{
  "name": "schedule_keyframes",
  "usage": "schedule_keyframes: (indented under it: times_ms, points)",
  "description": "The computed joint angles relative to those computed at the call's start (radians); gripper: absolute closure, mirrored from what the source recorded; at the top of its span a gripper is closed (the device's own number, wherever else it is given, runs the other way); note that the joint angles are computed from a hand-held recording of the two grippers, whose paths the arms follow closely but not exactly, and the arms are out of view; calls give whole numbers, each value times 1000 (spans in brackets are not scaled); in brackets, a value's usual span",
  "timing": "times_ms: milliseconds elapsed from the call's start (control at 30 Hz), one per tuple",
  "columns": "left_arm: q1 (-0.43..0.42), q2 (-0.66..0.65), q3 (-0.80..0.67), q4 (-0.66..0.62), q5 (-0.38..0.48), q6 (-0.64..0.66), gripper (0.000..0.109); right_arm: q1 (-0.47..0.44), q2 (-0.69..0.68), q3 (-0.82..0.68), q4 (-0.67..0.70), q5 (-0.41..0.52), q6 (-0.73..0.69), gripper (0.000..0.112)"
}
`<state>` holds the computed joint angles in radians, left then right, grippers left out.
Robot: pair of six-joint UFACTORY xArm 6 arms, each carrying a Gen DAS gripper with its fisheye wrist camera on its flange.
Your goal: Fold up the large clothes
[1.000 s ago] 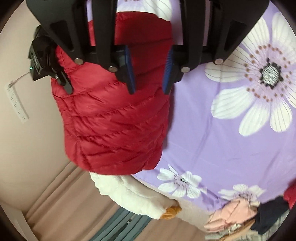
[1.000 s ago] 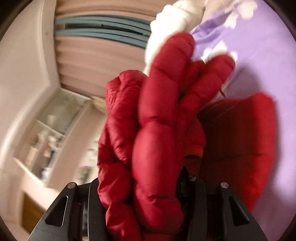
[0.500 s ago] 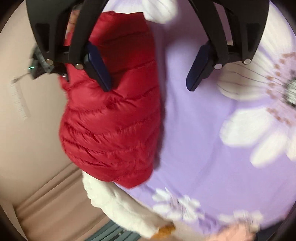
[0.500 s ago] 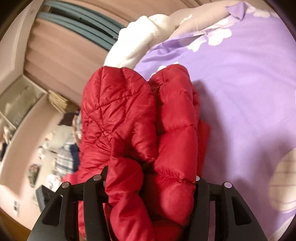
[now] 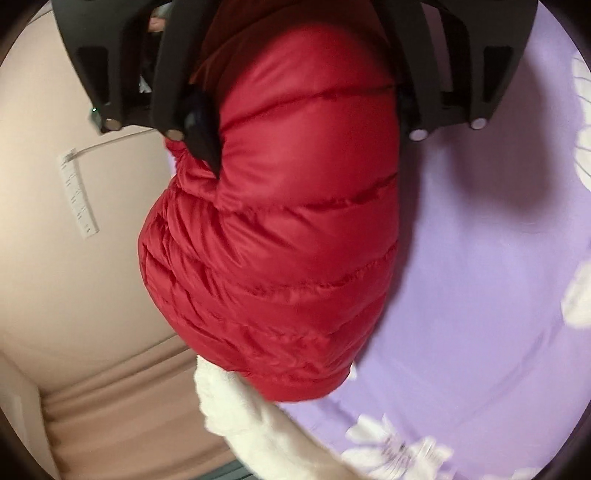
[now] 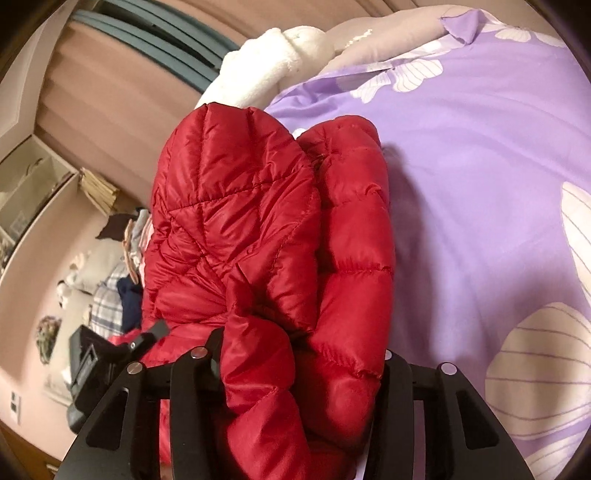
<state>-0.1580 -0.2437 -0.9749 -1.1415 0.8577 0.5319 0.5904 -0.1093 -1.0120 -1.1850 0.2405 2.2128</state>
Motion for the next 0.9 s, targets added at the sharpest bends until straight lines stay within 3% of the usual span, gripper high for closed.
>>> schedule_keyframes:
  times_ms: [133,267,400,733,900]
  points:
    - [-17,-57,30,50,-60,-42,50,43,-6,-22,18,71,-60,74]
    - [-1,-128,46,102,-70,-61,50,18,-1,-38,-108,-24,95,77]
    - [5,-253,86,167,-163,-37,51,72,17,-124,-171,48,85,77]
    - [278,-350,-5,-30,-16,191,51,237,150,-458,-301,194,-2,77]
    - [345,-302,-68,-130,38,244,50,285,217,-595,-272,267,-140,77]
